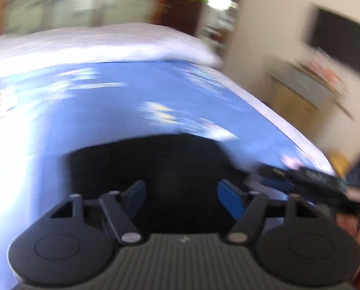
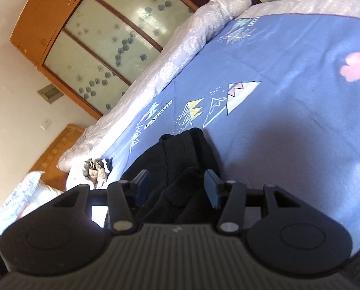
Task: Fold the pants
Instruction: 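Fold the pants over with the left gripper toward the right gripper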
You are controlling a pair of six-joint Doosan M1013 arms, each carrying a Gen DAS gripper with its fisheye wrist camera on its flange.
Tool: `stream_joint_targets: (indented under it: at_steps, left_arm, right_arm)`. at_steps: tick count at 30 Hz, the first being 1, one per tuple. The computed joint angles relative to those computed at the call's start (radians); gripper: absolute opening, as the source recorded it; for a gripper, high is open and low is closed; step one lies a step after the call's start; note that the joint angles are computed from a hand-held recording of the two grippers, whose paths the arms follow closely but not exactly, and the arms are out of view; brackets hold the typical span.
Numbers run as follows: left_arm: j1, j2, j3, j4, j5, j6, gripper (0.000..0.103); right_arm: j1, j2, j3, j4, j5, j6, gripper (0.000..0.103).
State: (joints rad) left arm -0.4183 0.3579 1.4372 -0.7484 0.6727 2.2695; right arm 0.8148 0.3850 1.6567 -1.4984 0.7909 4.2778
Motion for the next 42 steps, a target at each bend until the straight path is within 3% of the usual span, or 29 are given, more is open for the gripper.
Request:
stream_joint_targets:
  at_steps: [3,7,10,12,13,14,17,21,23,25,26,28,30,32,33,34,35,39,42]
  left_arm:
    - [0.044,0.015,-0.013,0.149,-0.008,-0.274,0.075]
    - [0.086,0.063,-0.035,0.123,0.078,-0.421,0.076]
    - [0.093,0.11,-0.061,0.076,0.156,-0.468,0.077]
    - [0.086,0.129,-0.07,0.075,0.182,-0.479,0.074]
    - [0.083,0.139,-0.08,0.075,0.193,-0.473,0.062]
    - [0.079,0.142,-0.084,0.067,0.204,-0.456,0.041]
    - [0.063,0.138,-0.098,0.139,0.202,-0.437,0.021]
    - [0.04,0.106,-0.077,0.248,0.181,-0.418,0.018]
    - [0.024,0.105,-0.068,0.322,0.166,-0.443,0.019]
    - [0.008,0.094,-0.059,0.386,0.142,-0.452,0.025]
    - [0.003,0.09,-0.061,0.417,0.143,-0.462,0.028]
    - [0.018,0.083,-0.066,0.364,0.161,-0.416,0.034]
    - [0.053,0.081,-0.07,0.223,0.173,-0.351,0.055]
    - [0.074,0.08,-0.071,0.147,0.158,-0.33,0.083]
    - [0.079,0.088,-0.082,0.136,0.152,-0.344,0.09]
    - [0.085,0.097,-0.093,0.123,0.157,-0.354,0.099]
    - [0.094,0.113,-0.107,0.085,0.177,-0.348,0.101]
    - [0.119,0.194,-0.183,0.035,0.314,-0.455,0.101]
    - [0.111,0.224,-0.195,0.025,0.324,-0.489,0.103]
  right_arm:
    - [-0.01,0.013,-0.034,0.055,-0.007,-0.147,0.056]
    - [-0.03,0.052,-0.107,0.222,0.023,-0.424,0.055]
    - [-0.043,0.062,-0.128,0.327,0.033,-0.512,0.025]
    - [-0.041,0.053,-0.119,0.325,0.038,-0.486,0.019]
    - [-0.034,0.048,-0.118,0.32,0.052,-0.472,0.017]
    - [-0.03,0.042,-0.113,0.313,0.064,-0.461,0.017]
    - [-0.005,0.031,-0.116,0.291,0.119,-0.439,0.006]
    - [0.0,0.038,-0.122,0.343,0.133,-0.519,0.006]
    - [-0.017,0.041,-0.116,0.409,0.093,-0.548,0.008]
    - [-0.038,0.041,-0.11,0.48,0.047,-0.577,0.01]
    - [-0.041,0.038,-0.108,0.488,0.046,-0.564,0.019]
    - [-0.041,0.019,-0.093,0.452,0.037,-0.514,0.032]
    - [-0.032,-0.01,-0.052,0.317,0.017,-0.381,0.046]
    - [-0.025,-0.036,-0.005,0.155,0.001,-0.21,0.085]
    - [-0.028,-0.046,0.013,0.102,-0.014,-0.151,0.09]
    - [-0.037,-0.053,0.026,0.075,-0.045,-0.12,0.09]
    - [-0.05,-0.06,0.038,0.069,-0.09,-0.105,0.09]
    - [-0.096,-0.052,0.057,0.137,-0.221,-0.113,0.09]
    - [-0.116,-0.05,0.08,0.092,-0.309,-0.034,0.09]
